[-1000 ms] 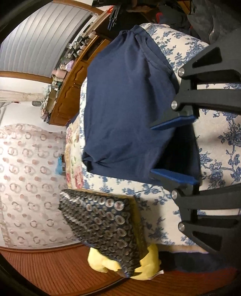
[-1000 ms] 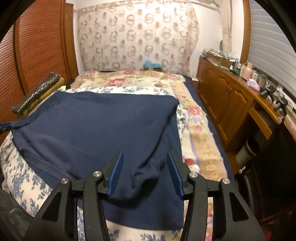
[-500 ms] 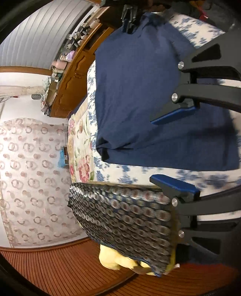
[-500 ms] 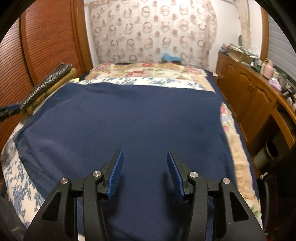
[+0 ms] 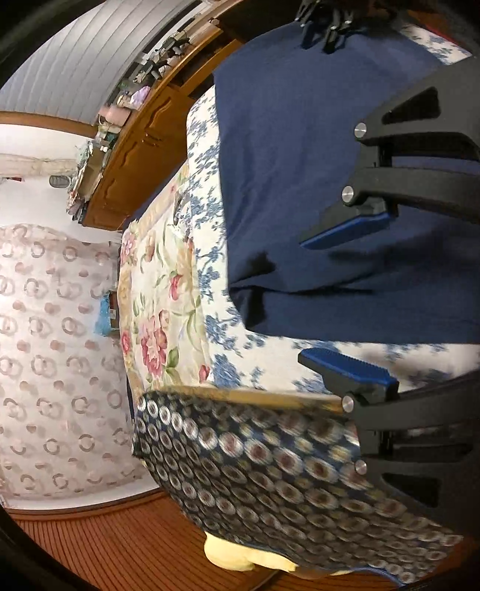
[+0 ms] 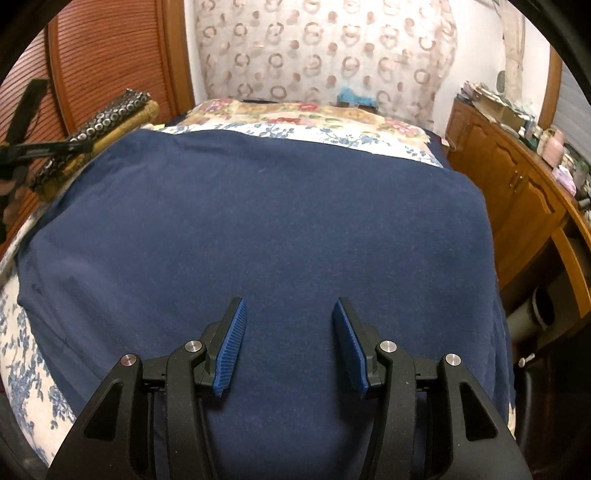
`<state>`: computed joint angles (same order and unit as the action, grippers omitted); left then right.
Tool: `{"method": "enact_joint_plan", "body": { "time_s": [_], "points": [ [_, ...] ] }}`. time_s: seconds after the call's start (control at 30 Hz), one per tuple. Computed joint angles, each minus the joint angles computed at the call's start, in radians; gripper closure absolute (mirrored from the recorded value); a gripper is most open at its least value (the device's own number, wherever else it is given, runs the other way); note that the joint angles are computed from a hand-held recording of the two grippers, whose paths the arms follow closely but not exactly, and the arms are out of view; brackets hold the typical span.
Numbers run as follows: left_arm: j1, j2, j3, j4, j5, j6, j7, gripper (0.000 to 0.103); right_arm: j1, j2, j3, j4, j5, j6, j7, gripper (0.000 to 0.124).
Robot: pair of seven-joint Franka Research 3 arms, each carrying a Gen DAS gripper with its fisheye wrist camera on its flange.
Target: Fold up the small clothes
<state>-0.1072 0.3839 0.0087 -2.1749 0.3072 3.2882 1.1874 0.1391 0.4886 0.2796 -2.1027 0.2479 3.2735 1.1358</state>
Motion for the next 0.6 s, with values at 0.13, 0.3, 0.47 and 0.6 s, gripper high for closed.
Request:
{"method": "enact_joint_plan", "body": {
  "time_s": [0.13, 0.3, 0.47, 0.6],
  "points": [
    [0.069, 0.064, -0.078, 0.098, 0.016, -0.065, 0.026, 0.066, 0.001, 0.006, -0.003, 0.008, -0.002, -0.003, 0.0, 0.073],
    [0.102, 0.133, -0.125, 0.198, 0.009, -0.154, 0.045, 0.074, 0.004, 0.009, -0.007, 0.01, -0.003, -0.001, -0.001, 0.073],
    [0.15, 0.162, -0.187, 0.231, -0.017, -0.196, 0.089, 0.076, 0.003, 0.01, -0.008, 0.01, -0.004, 0.0, -0.002, 0.073],
    [0.161, 0.15, -0.203, 0.214, -0.035, -0.187, 0.11, 0.098, -0.002, 0.01, -0.003, 0.01, -0.004, 0.0, -0.002, 0.072]
  ]
}}
